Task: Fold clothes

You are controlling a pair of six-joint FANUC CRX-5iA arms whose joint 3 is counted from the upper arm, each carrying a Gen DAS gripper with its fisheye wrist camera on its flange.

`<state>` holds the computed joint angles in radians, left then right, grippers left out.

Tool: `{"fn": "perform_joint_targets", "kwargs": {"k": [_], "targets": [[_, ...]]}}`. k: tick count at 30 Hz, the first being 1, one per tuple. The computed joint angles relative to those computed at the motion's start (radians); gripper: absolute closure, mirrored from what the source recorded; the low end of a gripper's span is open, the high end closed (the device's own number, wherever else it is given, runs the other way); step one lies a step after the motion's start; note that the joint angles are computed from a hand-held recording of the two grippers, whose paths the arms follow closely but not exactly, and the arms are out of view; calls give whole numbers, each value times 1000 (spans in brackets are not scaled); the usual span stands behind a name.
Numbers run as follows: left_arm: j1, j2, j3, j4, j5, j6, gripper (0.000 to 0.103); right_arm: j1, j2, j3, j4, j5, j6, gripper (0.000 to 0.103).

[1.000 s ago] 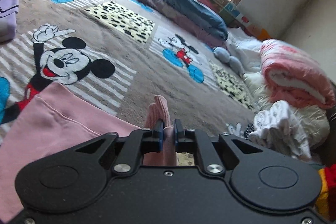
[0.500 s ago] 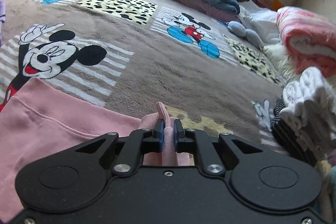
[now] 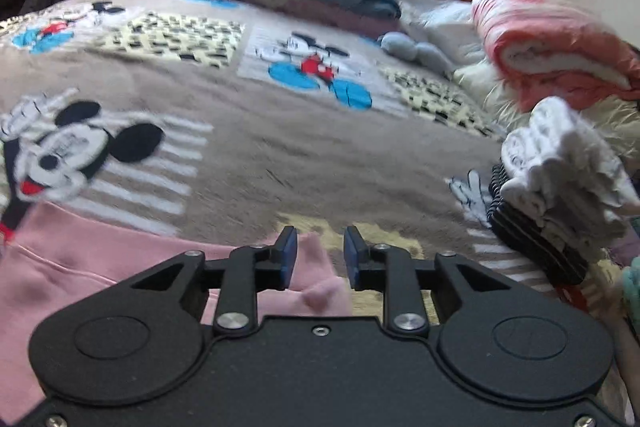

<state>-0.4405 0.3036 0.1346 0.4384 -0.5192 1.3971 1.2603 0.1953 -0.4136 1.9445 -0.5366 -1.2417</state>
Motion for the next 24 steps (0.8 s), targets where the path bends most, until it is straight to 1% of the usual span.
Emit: {"fn": "perform_joint_targets", "kwargs": {"k": [1, 3, 4, 6, 9, 11, 12, 13, 14, 15, 17, 19, 22, 24], "targets": [[9, -12, -12, 0, -2, -18, 80, 10, -5, -4, -17, -16, 11, 19], [23, -29, -30, -5, -12, -59, 80, 41, -10, -6, -67, -81, 63, 22], [30, -32, -39, 15, -22, -93, 80, 56, -11, -6, -90, -115, 89, 23], [42, -33, -61, 64, -35, -150, 80, 113, 15, 28, -180, -245, 240, 23], [50, -24, -84, 132, -46, -208, 80, 119, 75, 106, -191, -308, 440, 23], [44, -24, -104, 178, -34, -258, 80, 116, 114, 159, -184, -337, 568, 23], [39, -24, -114, 203, -27, -291, 80, 109, 129, 179, -187, -334, 602, 23], [33, -21, -116, 218, -26, -323, 80, 106, 142, 198, -216, -324, 626, 24], [26, -17, -116, 228, -25, -353, 80, 112, 155, 223, -297, -316, 666, 24], [19, -11, -107, 218, -30, -372, 80, 124, 166, 251, -413, -297, 723, 24], [5, 5, -73, 155, -42, -376, 80, 125, 166, 272, -547, -247, 789, 26], [-5, 15, -45, 97, -41, -360, 80, 125, 165, 277, -571, -235, 799, 25], [-16, 36, -13, 84, -51, -371, 80, 125, 164, 282, -584, -225, 801, 25], [-27, 76, 78, -48, -105, -270, 80, 125, 164, 286, -593, -219, 802, 25]]}}
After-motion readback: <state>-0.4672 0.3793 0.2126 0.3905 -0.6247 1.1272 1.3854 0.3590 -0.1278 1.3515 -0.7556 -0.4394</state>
